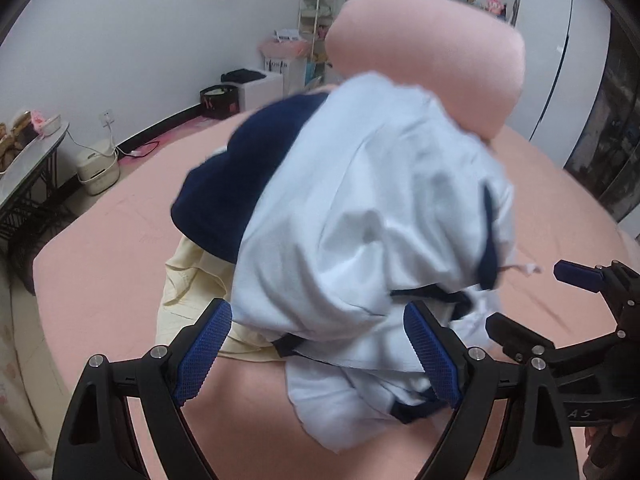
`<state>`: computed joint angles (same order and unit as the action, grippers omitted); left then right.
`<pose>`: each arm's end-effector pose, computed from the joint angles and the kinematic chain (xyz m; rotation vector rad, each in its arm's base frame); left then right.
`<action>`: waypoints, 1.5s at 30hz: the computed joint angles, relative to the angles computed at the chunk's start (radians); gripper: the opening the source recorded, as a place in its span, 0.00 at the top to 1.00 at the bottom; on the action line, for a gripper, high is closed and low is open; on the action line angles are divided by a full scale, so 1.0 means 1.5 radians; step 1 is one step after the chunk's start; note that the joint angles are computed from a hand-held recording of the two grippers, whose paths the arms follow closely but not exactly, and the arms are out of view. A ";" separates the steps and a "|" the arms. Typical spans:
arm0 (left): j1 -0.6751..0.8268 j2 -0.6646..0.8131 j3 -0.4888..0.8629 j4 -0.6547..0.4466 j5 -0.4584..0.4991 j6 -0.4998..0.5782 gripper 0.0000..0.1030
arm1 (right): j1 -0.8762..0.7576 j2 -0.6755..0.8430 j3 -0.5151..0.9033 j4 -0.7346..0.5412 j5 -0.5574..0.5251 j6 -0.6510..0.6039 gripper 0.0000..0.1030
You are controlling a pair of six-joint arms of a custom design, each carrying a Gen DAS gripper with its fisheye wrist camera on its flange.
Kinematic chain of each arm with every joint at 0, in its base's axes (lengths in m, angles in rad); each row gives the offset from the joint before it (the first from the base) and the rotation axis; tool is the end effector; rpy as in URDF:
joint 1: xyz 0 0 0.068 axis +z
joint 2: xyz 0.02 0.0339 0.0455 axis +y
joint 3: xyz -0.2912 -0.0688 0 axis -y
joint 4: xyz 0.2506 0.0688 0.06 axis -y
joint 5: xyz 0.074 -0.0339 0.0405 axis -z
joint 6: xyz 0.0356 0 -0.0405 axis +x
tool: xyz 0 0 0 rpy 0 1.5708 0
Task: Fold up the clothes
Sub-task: 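Grasp the white T-shirt with the left gripper while the right gripper grasps it too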
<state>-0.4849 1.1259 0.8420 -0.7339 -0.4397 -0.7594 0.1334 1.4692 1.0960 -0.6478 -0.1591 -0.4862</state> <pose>0.1909 -0.0835 0.2734 -0.4881 2.4009 0.0397 0.2993 0.0459 0.2746 -0.8394 2.4326 0.0746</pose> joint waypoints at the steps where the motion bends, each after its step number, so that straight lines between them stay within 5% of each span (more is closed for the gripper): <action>1: 0.009 0.001 -0.010 0.016 0.012 0.009 0.15 | 0.004 0.017 -0.001 0.004 0.000 0.007 0.00; 4: 0.025 0.004 -0.032 0.044 0.028 0.019 0.27 | 0.018 0.051 -0.008 0.021 0.002 0.022 0.01; 5: 0.026 0.006 -0.036 0.048 0.028 0.020 0.55 | 0.023 0.057 -0.011 0.029 0.003 0.025 0.05; 6: 0.022 0.005 -0.040 0.053 0.026 0.020 0.70 | 0.028 0.062 -0.012 0.035 0.002 0.029 0.15; 7: 0.018 0.005 -0.043 0.058 0.024 0.021 0.72 | 0.032 0.067 -0.012 0.040 0.002 0.034 0.25; 8: 0.015 0.004 -0.046 0.062 0.022 0.021 0.78 | 0.036 0.074 -0.008 0.042 0.005 0.042 0.52; 9: 0.011 0.000 -0.047 0.064 0.024 0.022 0.81 | 0.039 0.085 -0.001 0.041 0.012 0.053 0.65; 10: 0.007 -0.004 -0.048 0.066 0.026 0.023 0.82 | 0.040 0.097 0.011 0.032 0.008 0.061 0.67; 12: -0.004 -0.018 -0.048 0.061 0.025 0.019 0.87 | 0.035 0.119 0.037 -0.001 -0.026 0.066 0.94; 15: -0.029 -0.036 -0.036 0.034 0.012 0.010 0.90 | 0.027 0.082 0.015 0.010 -0.059 0.038 0.96; 25: -0.233 -0.041 0.070 -0.086 -0.089 -0.047 0.91 | -0.119 0.016 0.049 -0.129 -0.217 -0.053 0.96; 33: -0.439 0.035 0.115 -0.139 -0.145 -0.212 0.91 | -0.177 0.017 0.114 -0.314 -0.264 -0.135 0.89; 34: -0.455 0.037 0.117 -0.145 -0.146 -0.225 0.91 | -0.185 0.020 0.121 -0.331 -0.272 -0.141 0.85; 36: -0.474 0.037 0.112 -0.142 -0.147 -0.229 0.91 | -0.200 0.026 0.132 -0.365 -0.293 -0.151 0.53; 39: -0.460 0.029 0.072 -0.104 -0.131 -0.212 0.91 | -0.221 0.021 0.128 -0.407 -0.348 -0.159 0.33; 41: -0.447 0.033 0.062 -0.103 -0.128 -0.229 0.91 | -0.199 0.003 0.118 -0.374 -0.330 -0.132 0.25; 45: -0.410 0.023 0.023 -0.100 -0.099 -0.274 0.89 | -0.105 0.009 0.096 -0.280 -0.231 -0.037 0.25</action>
<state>-1.1003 1.1603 0.8764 -0.8842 -0.5875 -1.1699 -0.0235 1.4820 1.2398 -1.0685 -0.5050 -0.5416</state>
